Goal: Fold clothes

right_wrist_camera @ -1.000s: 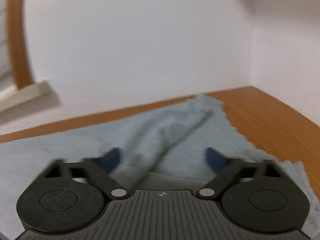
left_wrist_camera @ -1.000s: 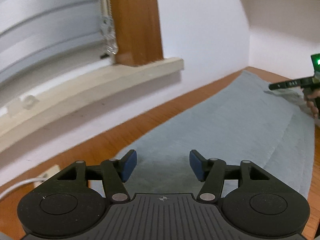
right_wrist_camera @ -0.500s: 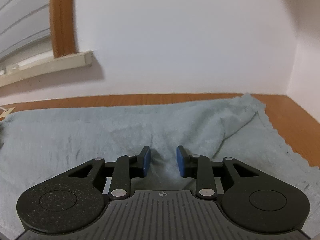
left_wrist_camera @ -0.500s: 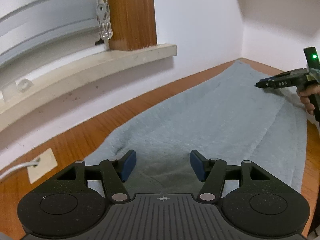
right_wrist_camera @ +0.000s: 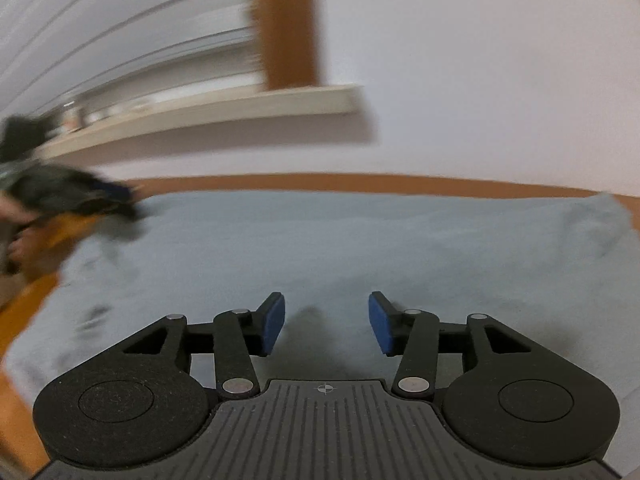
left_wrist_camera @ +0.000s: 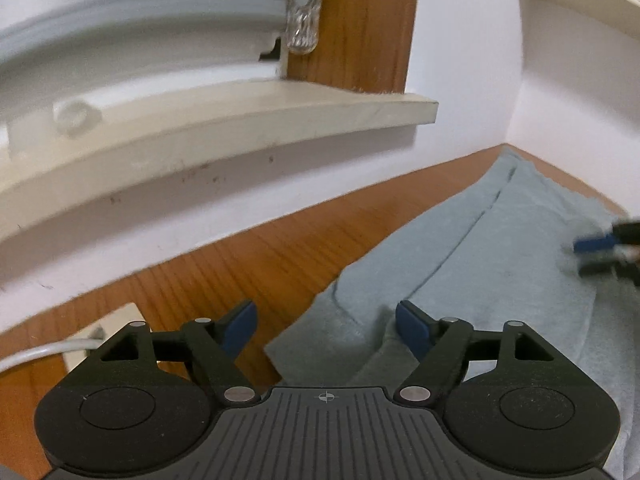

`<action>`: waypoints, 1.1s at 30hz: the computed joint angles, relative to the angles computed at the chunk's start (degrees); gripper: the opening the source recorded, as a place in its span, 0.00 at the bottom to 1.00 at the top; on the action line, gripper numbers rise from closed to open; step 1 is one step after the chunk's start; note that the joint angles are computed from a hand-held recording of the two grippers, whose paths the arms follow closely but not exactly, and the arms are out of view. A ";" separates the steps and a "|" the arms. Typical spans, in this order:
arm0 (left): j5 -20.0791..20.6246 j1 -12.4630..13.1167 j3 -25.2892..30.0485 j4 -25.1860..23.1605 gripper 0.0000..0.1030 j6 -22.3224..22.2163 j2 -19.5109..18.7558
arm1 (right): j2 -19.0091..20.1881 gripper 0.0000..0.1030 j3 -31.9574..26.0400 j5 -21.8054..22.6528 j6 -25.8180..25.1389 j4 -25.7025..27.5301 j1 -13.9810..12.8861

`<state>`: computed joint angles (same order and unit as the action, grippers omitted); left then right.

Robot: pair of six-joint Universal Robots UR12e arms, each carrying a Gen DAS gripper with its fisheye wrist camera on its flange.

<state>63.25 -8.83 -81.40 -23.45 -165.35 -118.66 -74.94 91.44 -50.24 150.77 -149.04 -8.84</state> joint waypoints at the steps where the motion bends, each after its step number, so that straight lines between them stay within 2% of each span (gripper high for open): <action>1: -1.10 0.30 0.28 -0.76 0.77 0.33 -0.24 | -0.92 0.56 1.03 0.19 -0.99 0.58 0.33; 2: -1.96 0.54 0.46 -1.29 0.79 0.76 -0.43 | -1.82 0.60 2.07 0.23 -1.82 0.96 0.67; 5: -3.79 0.94 0.91 -3.10 0.79 1.68 -0.74 | -3.73 0.61 4.17 -0.93 -2.31 0.96 1.93; 11: -3.52 0.69 0.44 -3.06 0.79 1.92 -0.37 | -5.81 0.61 6.15 -3.41 -3.36 0.79 3.94; 15: -3.80 0.75 -0.01 -2.46 0.80 1.74 -0.31 | -7.18 0.61 7.18 -2.37 -5.01 2.32 4.34; 19: -4.16 0.80 0.06 -1.85 0.89 1.79 -0.60 | -8.30 0.61 8.13 -0.80 -5.54 3.33 4.64; 20: -4.03 0.73 0.06 -1.75 0.92 2.18 -0.65 | -8.60 0.61 8.28 -0.02 -6.10 4.39 4.65; 26: -2.77 0.35 0.46 -2.45 0.92 1.93 -0.69 | -10.68 0.65 10.14 2.07 -12.74 7.60 4.78; 28: -2.92 0.39 0.68 -3.01 0.91 1.39 -0.70 | -11.14 0.69 10.69 1.96 -14.61 7.81 4.76; 33: -3.45 0.54 1.20 -4.42 0.88 1.38 -0.74 | -11.37 0.70 11.27 0.52 -18.39 7.75 5.07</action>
<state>59.81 -8.29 -80.20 -27.87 -163.97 -119.40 -86.31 102.71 -49.72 132.38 -141.29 -3.77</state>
